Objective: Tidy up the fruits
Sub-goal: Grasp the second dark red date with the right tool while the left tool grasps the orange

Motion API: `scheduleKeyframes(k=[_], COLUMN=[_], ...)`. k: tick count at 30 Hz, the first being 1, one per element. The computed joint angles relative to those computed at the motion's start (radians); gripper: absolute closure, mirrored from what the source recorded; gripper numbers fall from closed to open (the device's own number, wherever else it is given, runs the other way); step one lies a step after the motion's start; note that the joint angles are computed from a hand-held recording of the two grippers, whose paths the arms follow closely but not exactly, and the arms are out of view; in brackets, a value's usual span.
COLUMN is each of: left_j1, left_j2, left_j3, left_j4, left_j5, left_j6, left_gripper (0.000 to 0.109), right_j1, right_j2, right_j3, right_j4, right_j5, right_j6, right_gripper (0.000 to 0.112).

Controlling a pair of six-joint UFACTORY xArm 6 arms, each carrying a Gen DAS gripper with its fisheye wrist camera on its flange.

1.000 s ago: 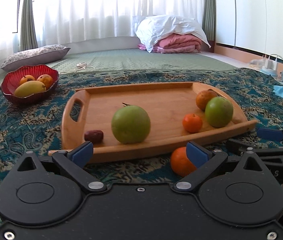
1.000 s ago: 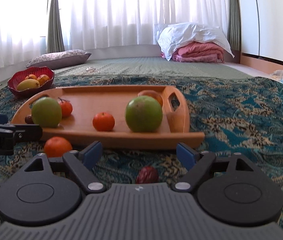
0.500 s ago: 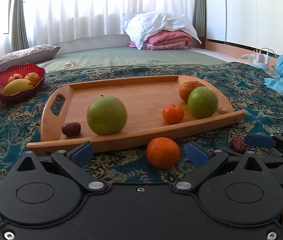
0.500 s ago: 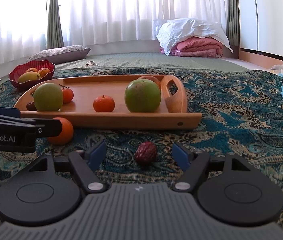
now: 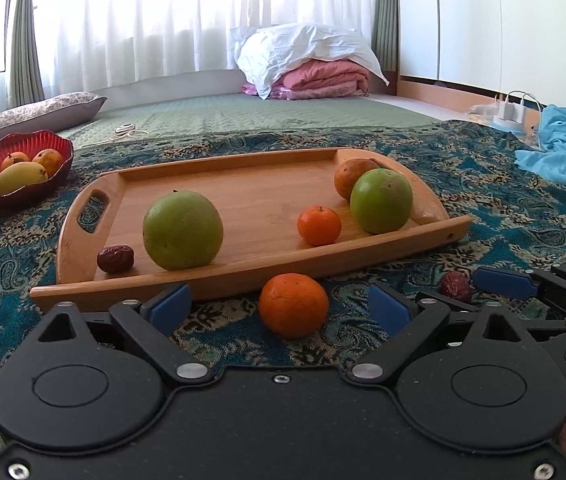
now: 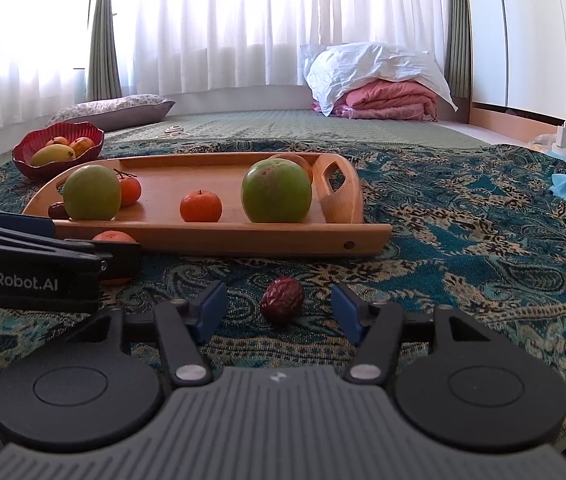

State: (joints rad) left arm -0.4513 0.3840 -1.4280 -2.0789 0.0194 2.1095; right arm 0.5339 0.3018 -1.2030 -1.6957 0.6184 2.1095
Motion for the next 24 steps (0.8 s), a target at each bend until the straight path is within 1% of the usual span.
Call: scheduleKeyframes(k=[2, 4, 6, 11, 15, 16, 20, 24], left_j1=[-0.005, -0.006, -0.007, -0.007, -0.01, -0.009, -0.007, -0.009], left_j2=[0.0, -0.004, -0.008, -0.012, -0.013, -0.013, -0.013, -0.01], left_j3=[0.007, 0.02, 0.032, 0.049, 0.057, 0.061, 0.071, 0.068], left_j4=[0.047, 0.099, 0.152, 0.242, 0.306, 0.327, 0.402, 0.402], left_j5=[0.001, 0.011, 0.019, 0.036, 0.042, 0.045, 0.056, 0.048], left_j6=[-0.05, -0.109, -0.168, -0.264, -0.337, -0.36, -0.452, -0.454], left_gripper=[0.021, 0.028, 0.032, 0.04, 0.048, 0.052, 0.058, 0.06], right_j1=[0.002, 0.002, 0.003, 0.003, 0.002, 0.002, 0.002, 0.004], right_j2=[-0.002, -0.004, -0.006, -0.007, -0.008, -0.009, -0.009, -0.013], right_j3=[0.003, 0.006, 0.008, 0.006, 0.006, 0.007, 0.006, 0.007], right_j4=[-0.004, -0.009, -0.015, -0.018, -0.021, -0.022, -0.02, -0.017], right_j5=[0.003, 0.002, 0.001, -0.005, -0.01, -0.01, -0.011, -0.005], right_j6=[0.007, 0.015, 0.023, 0.024, 0.027, 0.027, 0.027, 0.032], right_gripper=[0.045, 0.047, 0.048, 0.05, 0.052, 0.054, 0.059, 0.066])
